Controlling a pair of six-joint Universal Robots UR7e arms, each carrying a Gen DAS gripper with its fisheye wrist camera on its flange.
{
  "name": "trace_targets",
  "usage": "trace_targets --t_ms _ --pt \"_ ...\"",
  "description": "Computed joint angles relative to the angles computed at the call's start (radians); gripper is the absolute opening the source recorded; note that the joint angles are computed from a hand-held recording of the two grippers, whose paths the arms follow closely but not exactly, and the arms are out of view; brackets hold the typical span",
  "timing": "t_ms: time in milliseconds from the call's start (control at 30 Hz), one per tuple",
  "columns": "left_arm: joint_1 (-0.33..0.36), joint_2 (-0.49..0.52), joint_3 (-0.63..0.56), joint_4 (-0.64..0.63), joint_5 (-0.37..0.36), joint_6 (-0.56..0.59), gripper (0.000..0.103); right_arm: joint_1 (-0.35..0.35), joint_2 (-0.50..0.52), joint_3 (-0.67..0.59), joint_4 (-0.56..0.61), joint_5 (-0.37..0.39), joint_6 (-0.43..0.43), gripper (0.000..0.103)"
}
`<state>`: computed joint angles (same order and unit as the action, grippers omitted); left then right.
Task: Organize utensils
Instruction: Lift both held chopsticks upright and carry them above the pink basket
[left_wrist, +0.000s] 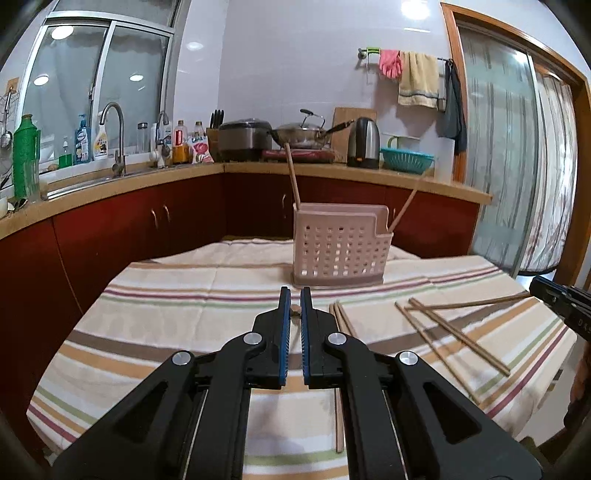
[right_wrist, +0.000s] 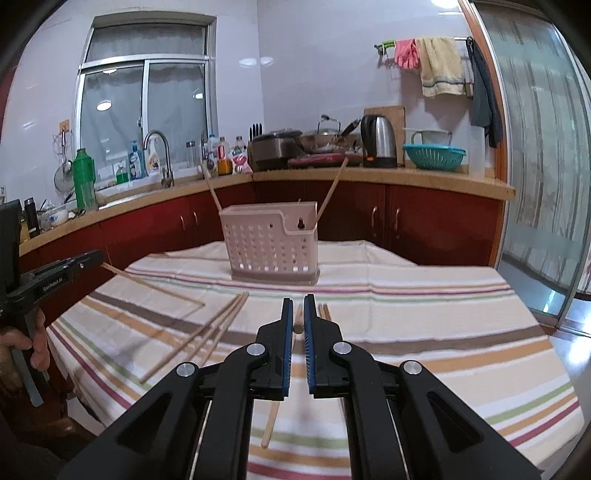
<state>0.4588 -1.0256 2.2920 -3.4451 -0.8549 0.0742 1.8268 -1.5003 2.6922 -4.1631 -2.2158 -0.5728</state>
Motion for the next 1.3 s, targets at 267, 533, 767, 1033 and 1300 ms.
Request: trace_targets --t_ms 267,533,767,1033,1300 --pt "0.024 0.032 -0.076 -0.010 -0.026 0.043 0.006 0.012 -0.016 -0.072 0.045 0.010 -0.039 0.007" --pt "0.057 0.087 -0.168 -0.022 -0.055 0.095 0.006 -0.007 -0.008 -0.147 0.081 0.057 -0.068 0.007" --pt "0.090 0.134 -0.250 -0.025 -0.088 0.138 0.006 -0.040 0.012 -0.223 0.108 0.118 -0.094 0.007" --pt "0.112 0.182 -0.316 -0.037 -0.113 0.176 0.006 -0.080 0.045 -0.278 0.135 0.161 -0.099 0.007" --pt "0.126 0.217 -0.387 -0.026 -0.156 0.199 0.006 -0.086 0.063 -0.322 0.162 0.181 -0.107 0.007"
